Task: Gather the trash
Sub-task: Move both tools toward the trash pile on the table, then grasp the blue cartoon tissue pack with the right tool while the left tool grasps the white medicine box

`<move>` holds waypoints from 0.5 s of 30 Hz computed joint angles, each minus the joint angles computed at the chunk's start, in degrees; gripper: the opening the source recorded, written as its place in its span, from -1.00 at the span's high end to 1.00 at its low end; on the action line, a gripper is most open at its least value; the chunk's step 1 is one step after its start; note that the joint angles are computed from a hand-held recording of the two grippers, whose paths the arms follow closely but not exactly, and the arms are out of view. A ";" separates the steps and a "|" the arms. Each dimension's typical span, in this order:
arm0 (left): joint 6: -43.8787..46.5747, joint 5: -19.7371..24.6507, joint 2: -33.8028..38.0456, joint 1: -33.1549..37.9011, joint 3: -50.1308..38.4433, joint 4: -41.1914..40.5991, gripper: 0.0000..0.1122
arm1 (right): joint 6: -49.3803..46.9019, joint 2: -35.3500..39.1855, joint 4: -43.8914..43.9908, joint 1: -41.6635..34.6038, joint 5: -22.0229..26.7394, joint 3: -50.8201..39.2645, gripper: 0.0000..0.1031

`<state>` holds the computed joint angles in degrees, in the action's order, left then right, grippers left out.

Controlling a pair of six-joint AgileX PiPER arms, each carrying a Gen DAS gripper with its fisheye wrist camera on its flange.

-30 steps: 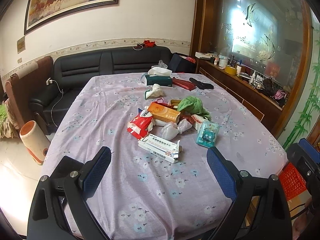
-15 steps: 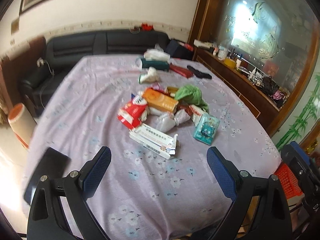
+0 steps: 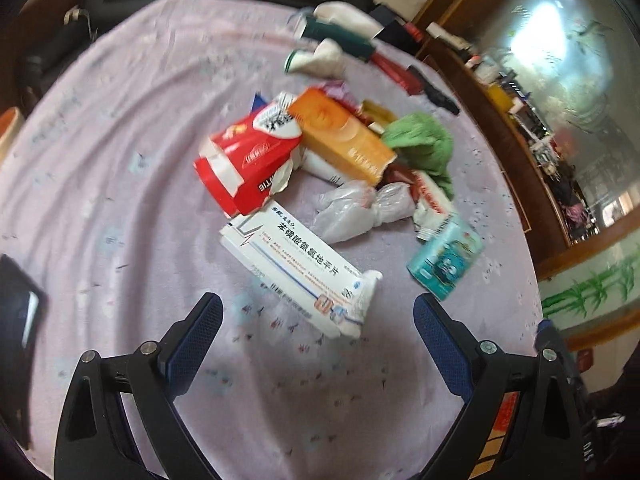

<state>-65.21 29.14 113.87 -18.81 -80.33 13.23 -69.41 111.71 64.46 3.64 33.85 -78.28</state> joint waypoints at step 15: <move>2.40 21.45 18.06 2.44 -27.41 -3.11 -0.64 | 30.83 24.75 -21.49 4.28 9.01 -33.48 -0.61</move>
